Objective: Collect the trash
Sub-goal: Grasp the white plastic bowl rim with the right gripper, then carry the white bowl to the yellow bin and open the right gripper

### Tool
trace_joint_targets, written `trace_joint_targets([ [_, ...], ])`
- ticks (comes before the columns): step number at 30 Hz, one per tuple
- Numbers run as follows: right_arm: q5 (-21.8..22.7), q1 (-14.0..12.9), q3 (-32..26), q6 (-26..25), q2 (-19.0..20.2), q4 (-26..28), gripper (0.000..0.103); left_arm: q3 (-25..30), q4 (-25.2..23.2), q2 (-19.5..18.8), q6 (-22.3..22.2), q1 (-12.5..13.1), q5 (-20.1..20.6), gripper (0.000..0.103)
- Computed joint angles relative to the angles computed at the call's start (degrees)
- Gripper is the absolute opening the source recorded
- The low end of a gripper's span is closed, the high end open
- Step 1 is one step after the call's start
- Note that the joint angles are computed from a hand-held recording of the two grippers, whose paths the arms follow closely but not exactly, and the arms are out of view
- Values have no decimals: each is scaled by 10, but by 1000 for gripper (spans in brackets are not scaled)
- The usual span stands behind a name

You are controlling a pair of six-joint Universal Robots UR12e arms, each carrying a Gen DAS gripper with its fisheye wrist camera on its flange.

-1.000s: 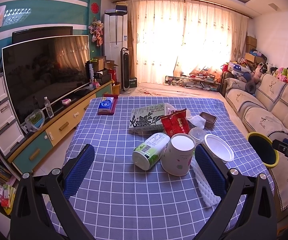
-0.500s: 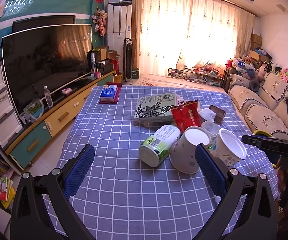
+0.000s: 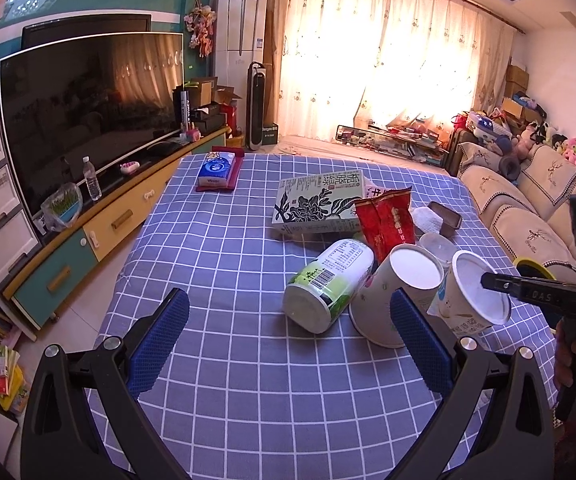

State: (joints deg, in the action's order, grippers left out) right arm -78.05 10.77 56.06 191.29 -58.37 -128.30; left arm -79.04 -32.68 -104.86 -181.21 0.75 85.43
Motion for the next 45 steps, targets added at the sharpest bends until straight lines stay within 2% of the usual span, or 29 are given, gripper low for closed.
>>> trace_joint_targets([
  [8,25,-9,31,21,-28,-58,6,-2,3,2,4,0,-7,99],
  [12,16,-20,57,42,-49,-100,6,-3,9,4,7,-1,-13,99],
  [14,-8,-30,73,61,-61,-119,6,-4,10,4,10,-2,-17,99],
  [18,-94,-56,109,126,-82,-137,6,-1,11,3,18,-6,-25,99],
  [22,-204,-76,122,174,-86,-88,6,4,7,-1,22,-11,-30,99],
  [26,-250,-94,115,203,-72,-8,6,15,-1,-8,32,-21,-28,99],
  [31,-273,-106,86,206,-38,94,6,27,-12,-17,44,-31,-26,99],
  [35,-279,-111,69,199,-18,149,6,39,-24,-26,57,-40,-25,99],
  [39,-278,-113,61,193,-6,174,8,49,-35,-35,66,-46,-24,99],
  [45,-280,-111,60,192,-3,175,10,65,-44,-48,75,-52,-28,99],
])
